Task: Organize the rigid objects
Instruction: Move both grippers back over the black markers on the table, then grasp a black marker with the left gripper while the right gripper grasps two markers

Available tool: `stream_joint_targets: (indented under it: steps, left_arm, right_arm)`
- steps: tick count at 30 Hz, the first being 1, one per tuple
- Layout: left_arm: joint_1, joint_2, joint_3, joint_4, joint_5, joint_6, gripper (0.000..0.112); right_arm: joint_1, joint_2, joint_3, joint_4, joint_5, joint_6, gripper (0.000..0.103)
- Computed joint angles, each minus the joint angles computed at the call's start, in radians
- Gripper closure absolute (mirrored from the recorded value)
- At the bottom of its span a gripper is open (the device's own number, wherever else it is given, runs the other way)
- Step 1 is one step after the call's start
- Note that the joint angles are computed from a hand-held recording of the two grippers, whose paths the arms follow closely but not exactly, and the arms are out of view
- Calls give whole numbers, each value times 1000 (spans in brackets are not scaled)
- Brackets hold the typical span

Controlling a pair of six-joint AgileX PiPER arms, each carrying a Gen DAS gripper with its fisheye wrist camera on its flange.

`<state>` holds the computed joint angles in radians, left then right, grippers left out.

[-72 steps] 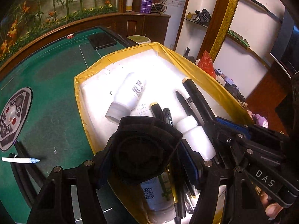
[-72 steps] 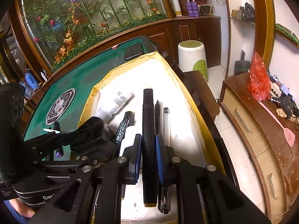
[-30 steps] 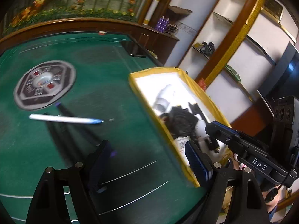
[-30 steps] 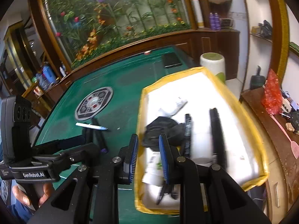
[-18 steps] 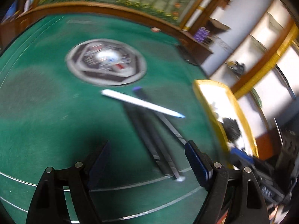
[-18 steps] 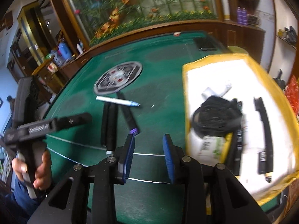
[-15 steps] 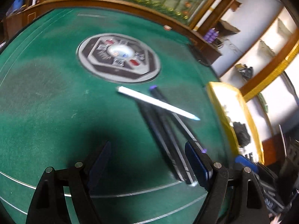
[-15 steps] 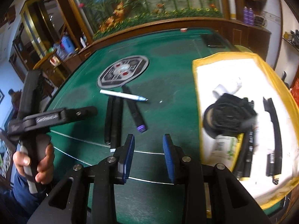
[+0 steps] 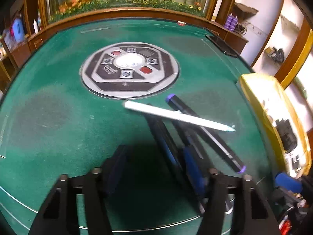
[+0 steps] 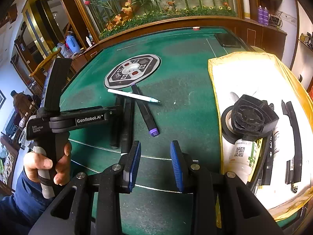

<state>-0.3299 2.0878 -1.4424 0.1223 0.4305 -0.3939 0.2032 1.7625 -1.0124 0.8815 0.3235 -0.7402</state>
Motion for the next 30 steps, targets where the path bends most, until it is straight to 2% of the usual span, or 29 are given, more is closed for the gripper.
stream_joint_targets:
  steps: [2,5,8,10,12,15,18,22,26,30]
  left_arm:
    - [-2,-8,19,89,-3,-61,78]
    - [27,-36,73,82,-39,-18,90]
    - [59,-46,99,79,-69,-5,91]
    - [75,-48,104,15,-83,53,91]
    - [66,-48,114,78,-96,7,90]
    - [57,-52,123,135,-102,-40,90]
    - [53,-51,122,150,-105,-56,90]
    - [36,-48,123,249,-105,-152,90]
    - [34,-49,131,284,-114,-184,90]
    - [35,-54,140,283,-124,-187,90]
  right_arm:
    - [-4,5,-2,-3,2,-1,73]
    - [-2,20,-15,-23,5,16,73]
    - [20,47,-54,-104,3,88,73]
    - [47,87,-113,-219,5,189,73]
    - [74,142,-190,-381,14,345,73]
    - [88,220,-294,-502,50,474,73]
    - [102,279,-378,-571,92,539,73]
    - [124,359,-495,-643,144,598,73]
    - [187,425,-614,-926,191,802,84]
    - [229,459,-672,-1066,218,870,87]
